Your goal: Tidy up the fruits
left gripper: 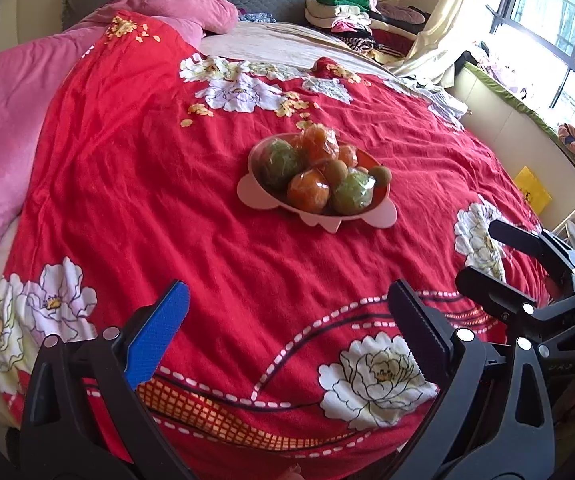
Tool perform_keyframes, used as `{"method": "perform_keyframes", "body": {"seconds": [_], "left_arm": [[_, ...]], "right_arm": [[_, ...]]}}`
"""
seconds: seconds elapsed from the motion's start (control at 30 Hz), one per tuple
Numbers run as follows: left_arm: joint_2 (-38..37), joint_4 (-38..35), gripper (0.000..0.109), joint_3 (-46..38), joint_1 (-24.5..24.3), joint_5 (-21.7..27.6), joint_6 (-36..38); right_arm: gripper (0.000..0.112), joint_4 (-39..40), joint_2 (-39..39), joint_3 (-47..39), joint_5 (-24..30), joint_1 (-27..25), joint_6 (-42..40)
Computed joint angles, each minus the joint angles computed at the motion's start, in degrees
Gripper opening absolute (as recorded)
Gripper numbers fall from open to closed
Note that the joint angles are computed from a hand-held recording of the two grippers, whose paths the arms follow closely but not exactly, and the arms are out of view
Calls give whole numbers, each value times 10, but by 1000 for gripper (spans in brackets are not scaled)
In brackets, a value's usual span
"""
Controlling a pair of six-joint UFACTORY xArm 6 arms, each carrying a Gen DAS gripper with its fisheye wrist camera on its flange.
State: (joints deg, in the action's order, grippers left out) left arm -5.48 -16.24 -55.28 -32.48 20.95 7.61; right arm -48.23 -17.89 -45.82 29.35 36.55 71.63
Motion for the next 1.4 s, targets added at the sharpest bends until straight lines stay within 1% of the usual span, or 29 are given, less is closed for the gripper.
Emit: {"method": "perform_keyframes", "body": {"seconds": [0.17, 0.33, 1.4], "left_arm": [[-4, -4, 93, 16, 1, -2, -1], [-7, 6, 93, 24, 1, -12, -15], [-12, 36, 93, 25, 4, -14, -47]], "right_arm": [[98, -1, -4, 7, 5, 4, 10], [98, 12, -3, 11, 8, 3, 1], [98, 0, -1, 2, 40, 18, 10]]}}
